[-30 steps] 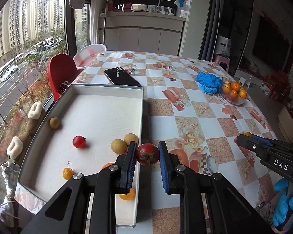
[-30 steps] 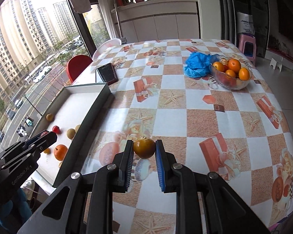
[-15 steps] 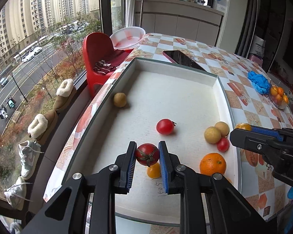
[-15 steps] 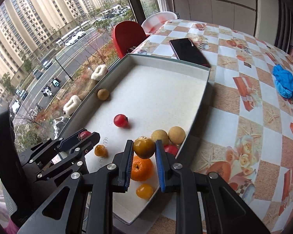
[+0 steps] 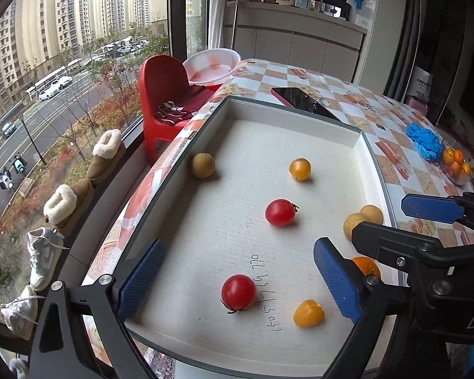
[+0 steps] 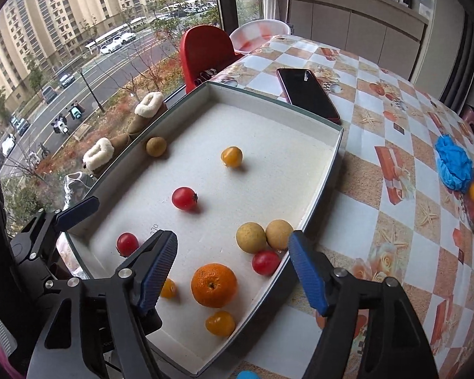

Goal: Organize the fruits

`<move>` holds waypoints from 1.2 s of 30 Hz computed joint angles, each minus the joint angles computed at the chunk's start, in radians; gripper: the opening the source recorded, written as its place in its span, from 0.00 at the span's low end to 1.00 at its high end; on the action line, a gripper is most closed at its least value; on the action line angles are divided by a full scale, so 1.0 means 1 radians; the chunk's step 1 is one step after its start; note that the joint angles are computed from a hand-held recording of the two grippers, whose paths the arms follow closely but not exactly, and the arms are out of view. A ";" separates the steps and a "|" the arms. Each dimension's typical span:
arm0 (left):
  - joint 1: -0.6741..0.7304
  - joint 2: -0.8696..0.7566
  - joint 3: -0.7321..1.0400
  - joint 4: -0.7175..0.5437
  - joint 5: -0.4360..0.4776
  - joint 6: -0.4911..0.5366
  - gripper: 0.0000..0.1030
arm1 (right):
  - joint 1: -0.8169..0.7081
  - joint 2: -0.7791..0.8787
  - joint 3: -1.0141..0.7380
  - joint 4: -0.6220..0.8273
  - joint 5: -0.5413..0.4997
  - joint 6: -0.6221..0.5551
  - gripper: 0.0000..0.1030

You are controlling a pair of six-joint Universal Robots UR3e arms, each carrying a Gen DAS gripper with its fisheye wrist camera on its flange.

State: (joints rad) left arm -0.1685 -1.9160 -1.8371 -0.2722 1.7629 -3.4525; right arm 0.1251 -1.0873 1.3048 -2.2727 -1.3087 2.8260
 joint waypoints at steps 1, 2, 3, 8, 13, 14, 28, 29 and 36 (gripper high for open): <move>-0.003 -0.003 0.010 -0.015 0.001 0.004 0.93 | -0.003 -0.002 0.000 0.002 0.003 -0.001 0.78; -0.004 -0.002 0.010 -0.020 0.000 0.005 0.93 | -0.006 -0.004 -0.001 0.008 0.005 -0.001 0.78; -0.006 -0.001 0.009 -0.019 0.002 0.002 0.93 | -0.007 -0.006 -0.004 0.016 0.005 -0.002 0.79; -0.006 0.018 -0.002 -0.023 -0.006 -0.017 1.00 | -0.010 -0.006 -0.012 0.036 0.003 -0.009 0.86; -0.017 0.016 0.030 -0.082 0.011 -0.023 1.00 | -0.010 -0.010 -0.007 0.043 -0.003 -0.013 1.00; -0.015 0.017 0.029 -0.083 0.005 -0.023 1.00 | -0.009 -0.011 -0.006 0.042 -0.008 -0.013 1.00; -0.040 0.022 0.078 -0.226 0.031 -0.043 1.00 | -0.023 -0.017 -0.011 0.089 -0.012 -0.017 1.00; -0.044 0.021 0.080 -0.231 0.039 -0.042 1.00 | -0.024 -0.017 -0.010 0.089 -0.011 -0.019 1.00; -0.054 0.016 0.095 -0.250 0.051 -0.040 1.00 | -0.026 -0.017 -0.008 0.092 -0.008 -0.019 1.00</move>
